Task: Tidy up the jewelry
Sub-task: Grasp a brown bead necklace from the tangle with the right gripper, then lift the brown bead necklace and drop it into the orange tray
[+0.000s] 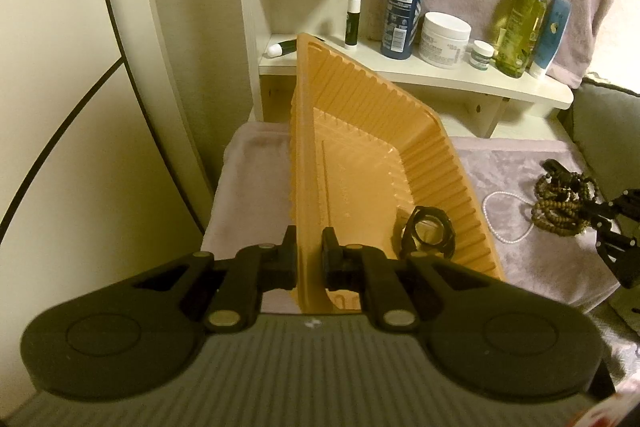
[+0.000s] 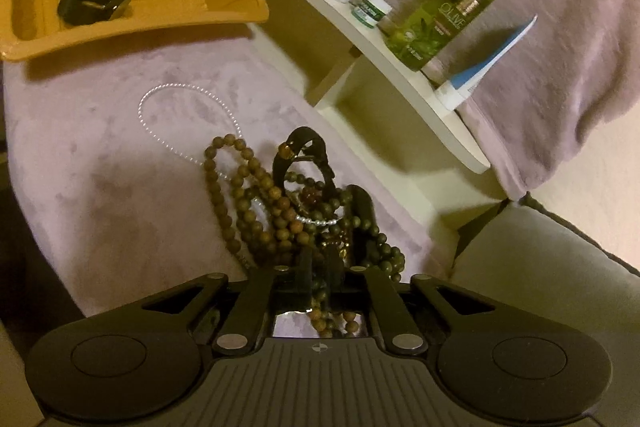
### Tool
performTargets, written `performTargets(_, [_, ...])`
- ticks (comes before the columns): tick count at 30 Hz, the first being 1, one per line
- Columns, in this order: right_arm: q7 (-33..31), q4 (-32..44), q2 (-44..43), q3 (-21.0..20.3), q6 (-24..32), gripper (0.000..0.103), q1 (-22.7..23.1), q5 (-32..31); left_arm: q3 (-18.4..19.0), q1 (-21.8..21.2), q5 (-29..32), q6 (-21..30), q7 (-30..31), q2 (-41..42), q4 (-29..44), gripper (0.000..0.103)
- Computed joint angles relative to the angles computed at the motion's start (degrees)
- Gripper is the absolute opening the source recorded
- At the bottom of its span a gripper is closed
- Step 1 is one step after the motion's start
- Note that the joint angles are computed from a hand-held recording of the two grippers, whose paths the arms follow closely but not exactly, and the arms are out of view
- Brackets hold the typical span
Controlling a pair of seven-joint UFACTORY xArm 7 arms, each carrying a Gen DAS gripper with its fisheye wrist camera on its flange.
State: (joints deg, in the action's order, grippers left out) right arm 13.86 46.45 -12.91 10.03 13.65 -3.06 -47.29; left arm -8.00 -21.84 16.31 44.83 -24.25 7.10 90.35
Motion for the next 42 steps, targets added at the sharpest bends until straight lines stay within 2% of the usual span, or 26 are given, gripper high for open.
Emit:
performTargets(1, [1.14,0.08,0.21,0.37,-0.39,0.021,-0.6,-1.28,0.01,-0.03,0.13,0.02,-0.01,0.03,0.04,0.01])
performTargets(3, [1.55,0.16,0.59,0.25,-0.59,0.031,-0.63,-1.74,0.05,-0.06,0.24,0.04,-0.45,0.01,-0.01,0.01])
performTargets(7, [1.5,1.17,1.96,-0.09,-1.02,0.031,-0.36,-3.5,0.04,-0.09,0.41,0.23,-0.62,0.01,0.03,0.01])
performTargets(14, [-7.54,3.21,4.27,-2.7,-1.99,0.031,2.89,1.83,0.05,-0.12,0.45,0.26,-0.83,0.16,0.17,0.01])
performTargets(17, [-9.92,2.99,4.23,-2.64,-2.75,0.024,3.18,1.98,0.04,-0.17,0.51,0.39,-0.89,0.16,0.22,0.01])
performTargets(19, [-11.74,2.32,3.7,-2.81,-3.0,0.008,3.75,3.98,0.05,-0.15,0.4,0.35,-0.82,0.23,0.33,0.01])
performTargets(23, [-3.55,0.18,1.41,0.06,-6.59,0.007,-0.29,-3.04,0.08,-0.13,0.39,0.18,-0.85,0.17,0.21,0.01])
performTargets(28, [4.81,-1.94,-3.1,3.58,-10.32,0.007,-5.62,-5.12,0.08,0.02,0.15,-0.07,-0.85,-0.03,-0.14,0.01])
performTargets(30, [7.7,-2.31,-5.02,6.11,-12.17,0.006,-9.11,-5.29,0.05,0.03,0.1,-0.23,-0.82,-0.02,-0.13,0.01])
performTargets(37, [10.4,-1.15,-9.55,14.13,-18.18,0.006,-20.11,-2.98,0.06,0.16,-0.04,-0.72,-0.87,-0.24,-0.56,0.01])
performTargets(40, [9.31,0.07,-10.15,16.33,-19.96,0.006,-22.64,-1.14,0.01,0.13,0.02,-0.76,-0.95,-0.25,-0.48,0.01])
performTargets(42, [7.96,0.73,-10.01,16.23,-20.67,0.006,-22.27,0.44,-0.01,0.14,-0.02,-0.83,-0.96,-0.28,-0.48,0.01])
